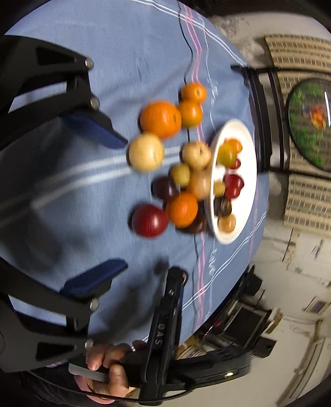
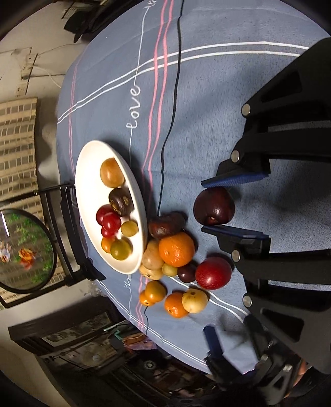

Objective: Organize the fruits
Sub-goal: 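Grasp a dark red plum with the right tool while the left tool grasps the red apple, then lower the plum and red apple onto the white plate, opening both tools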

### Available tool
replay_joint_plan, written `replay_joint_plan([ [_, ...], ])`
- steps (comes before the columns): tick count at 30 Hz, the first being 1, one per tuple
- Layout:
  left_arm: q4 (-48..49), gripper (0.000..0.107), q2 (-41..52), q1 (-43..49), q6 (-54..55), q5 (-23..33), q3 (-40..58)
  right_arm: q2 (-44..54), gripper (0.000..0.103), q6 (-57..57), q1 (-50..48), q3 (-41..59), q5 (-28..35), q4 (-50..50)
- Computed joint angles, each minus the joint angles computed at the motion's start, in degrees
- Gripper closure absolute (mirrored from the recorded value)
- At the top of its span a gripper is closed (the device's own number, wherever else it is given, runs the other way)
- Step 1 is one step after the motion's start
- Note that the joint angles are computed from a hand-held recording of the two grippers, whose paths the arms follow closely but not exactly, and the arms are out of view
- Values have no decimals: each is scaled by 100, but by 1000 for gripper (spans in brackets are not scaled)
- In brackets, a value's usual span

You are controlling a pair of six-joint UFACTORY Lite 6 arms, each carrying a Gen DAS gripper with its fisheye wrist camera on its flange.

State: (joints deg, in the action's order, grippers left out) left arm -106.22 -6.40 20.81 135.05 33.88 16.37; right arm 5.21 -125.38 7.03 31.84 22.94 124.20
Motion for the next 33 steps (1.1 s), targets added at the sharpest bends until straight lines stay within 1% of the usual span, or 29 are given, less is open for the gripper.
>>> replay_joint_plan([
  [2, -349, 32, 50, -497, 30, -222, 53, -47, 73, 69, -42, -41, 41, -71],
  [3, -523, 33, 104, -725, 16, -322, 113, -66, 73, 73, -43, -58, 58, -74],
  [5, -745, 39, 195, -993, -39, -442, 219, -123, 73, 74, -44, -97, 108, -82],
  [6, -839, 41, 272, -1092, -63, -499, 295, -153, 73, 79, -49, -121, 125, -85],
  [7, -1017, 46, 404, -1252, -66, -620, 419, -199, 73, 110, -64, -157, 143, -121],
  [8, -1153, 53, 527, -1360, -41, -719, 520, -227, 73, 146, -80, -174, 160, -157],
  [10, -1264, 60, 711, -1493, -89, -826, 679, -253, 73, 248, -132, -185, 219, -264],
  [13, -1722, 60, 890, -1696, 128, -1017, 838, -294, 73, 332, -166, -206, 277, -360],
  [18, -2098, 60, 1124, -1852, 307, -1154, 1045, -358, 73, 419, -172, -227, 348, -492],
  [20, -2228, 63, 1212, -1892, 413, -1185, 1098, -394, 73, 421, -175, -256, 341, -492],
  [25, -2224, 65, 1433, -1906, 385, -1192, 1249, -390, 73, 427, -187, -251, 345, -510],
  [30, -2381, 66, 1449, -1941, 520, -1172, 1238, -345, 73, 400, -191, -229, 330, -472],
  [33, -2282, 66, 1394, -1922, 423, -1163, 1196, -297, 73, 379, -184, -213, 319, -439],
])
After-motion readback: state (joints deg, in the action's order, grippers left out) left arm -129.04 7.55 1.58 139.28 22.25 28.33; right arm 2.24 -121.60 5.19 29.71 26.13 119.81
